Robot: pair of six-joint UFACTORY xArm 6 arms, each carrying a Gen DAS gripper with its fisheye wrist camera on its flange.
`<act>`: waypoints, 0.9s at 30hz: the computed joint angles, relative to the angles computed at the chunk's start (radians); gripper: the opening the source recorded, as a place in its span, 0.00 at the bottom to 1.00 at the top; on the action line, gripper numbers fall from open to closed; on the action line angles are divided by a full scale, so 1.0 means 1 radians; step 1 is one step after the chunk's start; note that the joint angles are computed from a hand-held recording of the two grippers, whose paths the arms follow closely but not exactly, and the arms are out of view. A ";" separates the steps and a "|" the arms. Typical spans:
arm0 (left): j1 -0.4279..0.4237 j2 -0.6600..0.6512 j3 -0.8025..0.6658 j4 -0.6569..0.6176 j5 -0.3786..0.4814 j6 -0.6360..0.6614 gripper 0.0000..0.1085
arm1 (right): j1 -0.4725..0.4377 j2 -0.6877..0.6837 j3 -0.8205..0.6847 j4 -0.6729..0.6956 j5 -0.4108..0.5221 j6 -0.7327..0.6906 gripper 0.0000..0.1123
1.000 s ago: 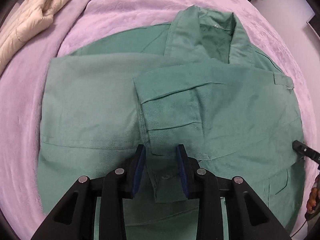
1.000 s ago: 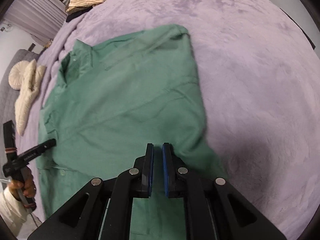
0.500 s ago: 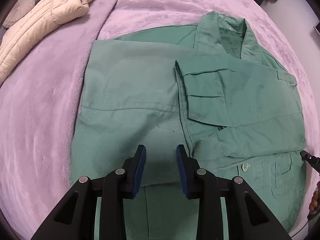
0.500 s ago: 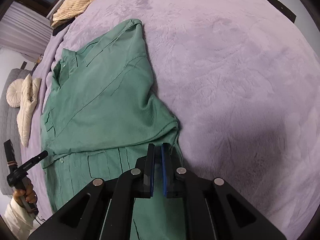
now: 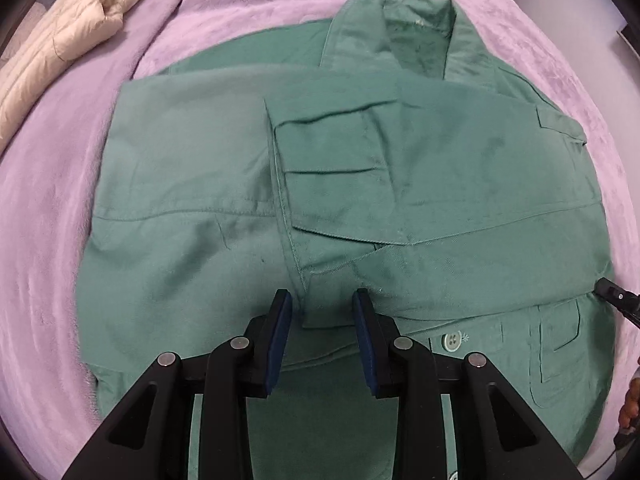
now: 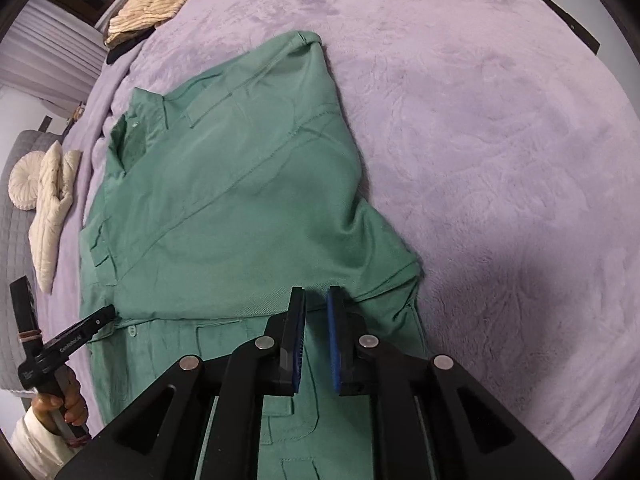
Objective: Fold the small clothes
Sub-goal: 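Open both tools and lift them off the folded jacket, then move both open tools over the jacket to its hem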
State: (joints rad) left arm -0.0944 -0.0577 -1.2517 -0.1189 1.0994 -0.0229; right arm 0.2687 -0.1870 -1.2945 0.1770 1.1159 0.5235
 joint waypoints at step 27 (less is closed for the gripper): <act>0.010 -0.310 0.075 0.086 0.263 0.014 0.31 | 0.170 -0.170 -0.042 0.004 0.214 0.207 0.54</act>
State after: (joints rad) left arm -0.0848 -0.3677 -1.1770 -0.0331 1.3627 -0.0093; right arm 0.4392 -0.3574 -1.3364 0.1812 1.3295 0.7303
